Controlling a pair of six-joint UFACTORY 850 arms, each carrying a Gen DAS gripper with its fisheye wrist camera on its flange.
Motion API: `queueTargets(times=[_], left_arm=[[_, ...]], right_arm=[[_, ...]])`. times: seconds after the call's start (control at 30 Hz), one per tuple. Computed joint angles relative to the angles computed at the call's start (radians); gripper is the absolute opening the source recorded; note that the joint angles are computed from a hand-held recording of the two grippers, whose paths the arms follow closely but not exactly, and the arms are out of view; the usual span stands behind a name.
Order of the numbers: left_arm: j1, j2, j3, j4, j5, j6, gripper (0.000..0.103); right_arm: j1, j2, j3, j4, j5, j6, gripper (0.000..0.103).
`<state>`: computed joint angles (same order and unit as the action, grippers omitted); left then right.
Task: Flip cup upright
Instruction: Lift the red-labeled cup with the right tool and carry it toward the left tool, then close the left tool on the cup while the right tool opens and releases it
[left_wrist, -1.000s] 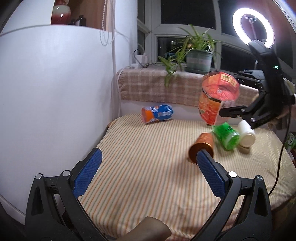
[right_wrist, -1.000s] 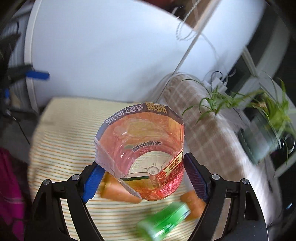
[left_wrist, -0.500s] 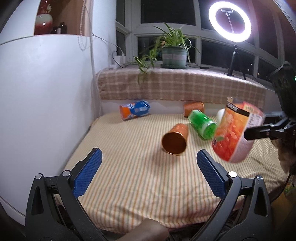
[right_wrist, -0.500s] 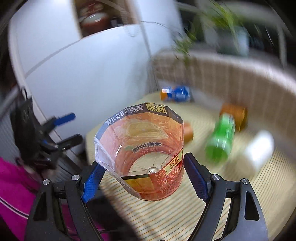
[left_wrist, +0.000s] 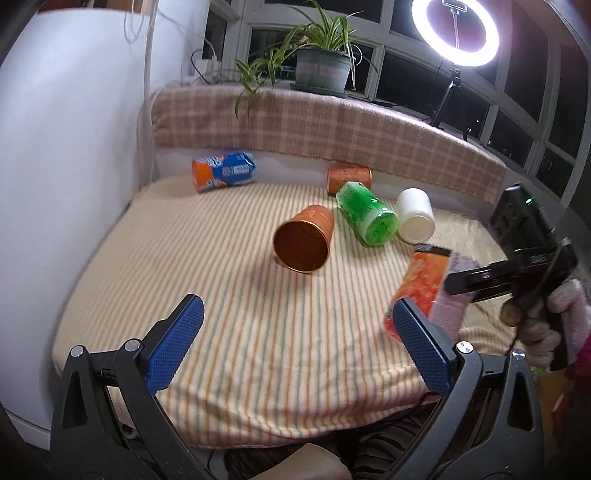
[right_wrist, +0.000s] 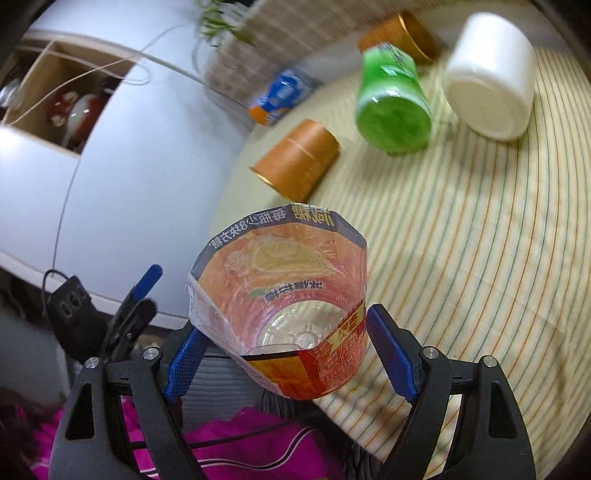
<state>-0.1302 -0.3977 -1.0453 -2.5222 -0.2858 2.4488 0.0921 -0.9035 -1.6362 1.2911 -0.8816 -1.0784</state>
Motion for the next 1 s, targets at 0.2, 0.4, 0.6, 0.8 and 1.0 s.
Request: queueTargets(times=[0.2,0.4,0.6,0.8,1.0], left_arm=[[0.002,-0.016,-0.019,0.117,0.011,-0.134,0.103],[-0.001,-0.036,-0.057,0.434,0.01,-0.433,0.103],[0.011,-0.077,-0.119,0.729,-0.061,-0.76,0.103],[0.005,-0.12,-0.183,0.865,-0.091,-0.908,0.103],[0.012,-0.177,-0.272,1.015,-0.174,-1.071,0.103]], right_arm=[[0.005,-0.023,-0.028,0.02,0.02,-0.012,0.086],[0.03,-0.008,-0.022,0.024,0.108,-0.046,0.086],[0.018,-0.008,-0.017,0.065,0.113,-0.049,0.086],[-0.012,-0.001,0.019,0.184,0.033,-0.132,0.088],[-0.023,0.06,0.117,0.304,0.058,-0.253,0.088]])
